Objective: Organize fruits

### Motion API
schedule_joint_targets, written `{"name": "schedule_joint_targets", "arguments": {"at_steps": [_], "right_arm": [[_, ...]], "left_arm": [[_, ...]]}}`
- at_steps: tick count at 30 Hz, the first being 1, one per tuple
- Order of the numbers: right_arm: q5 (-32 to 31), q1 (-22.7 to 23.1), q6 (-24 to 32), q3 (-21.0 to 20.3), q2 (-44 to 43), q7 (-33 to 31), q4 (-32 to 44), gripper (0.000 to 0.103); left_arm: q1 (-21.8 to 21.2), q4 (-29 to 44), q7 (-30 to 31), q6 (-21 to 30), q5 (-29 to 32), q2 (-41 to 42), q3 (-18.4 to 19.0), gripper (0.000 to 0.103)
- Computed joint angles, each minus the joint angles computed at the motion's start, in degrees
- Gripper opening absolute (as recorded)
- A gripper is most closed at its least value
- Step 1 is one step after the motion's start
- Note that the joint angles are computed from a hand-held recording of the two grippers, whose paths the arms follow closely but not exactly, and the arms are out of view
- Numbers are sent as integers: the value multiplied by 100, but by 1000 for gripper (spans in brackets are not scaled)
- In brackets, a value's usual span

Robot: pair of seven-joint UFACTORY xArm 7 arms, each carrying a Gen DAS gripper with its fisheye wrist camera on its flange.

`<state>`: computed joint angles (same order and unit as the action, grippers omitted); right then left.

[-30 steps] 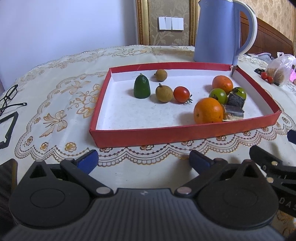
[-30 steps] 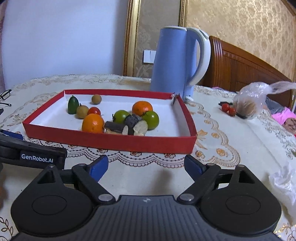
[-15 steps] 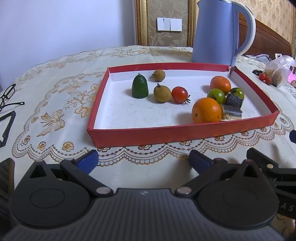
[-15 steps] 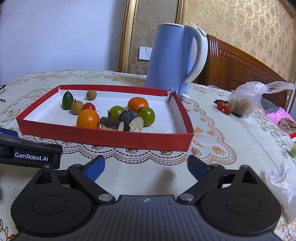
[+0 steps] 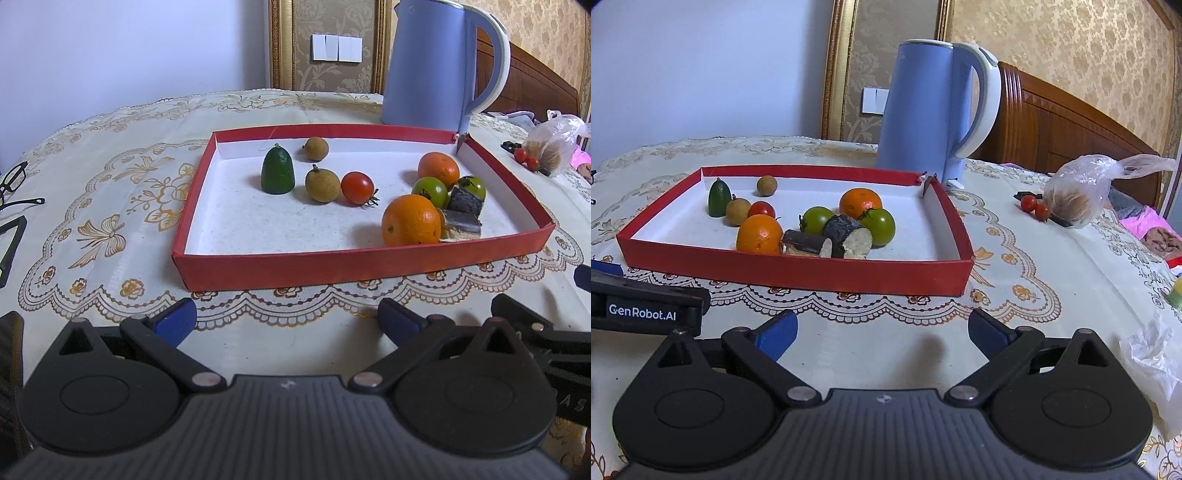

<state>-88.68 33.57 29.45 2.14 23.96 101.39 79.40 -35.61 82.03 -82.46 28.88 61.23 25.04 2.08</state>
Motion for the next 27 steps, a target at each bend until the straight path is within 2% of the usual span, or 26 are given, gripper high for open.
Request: {"name": "schedule_joint_targets", "arguments": {"at_steps": [3,5,11,27], "right_arm": [[78,-31,-28,2,1,19,-6,100],[307,-55,-13,14,37,-149,32,103],[862,17,10,-84,132,-610,131,103],[1052,-58,-657,-301,97,-380,18,103]], "left_arm": [[-1,-3,1,-1,-1,-1,2,103],[0,-5,1,-2,-1,-4,2,103],[-2,-4,-4,-1,3,-3,2,103],[0,-10,-13,-3,6,-8,-2,103]]}}
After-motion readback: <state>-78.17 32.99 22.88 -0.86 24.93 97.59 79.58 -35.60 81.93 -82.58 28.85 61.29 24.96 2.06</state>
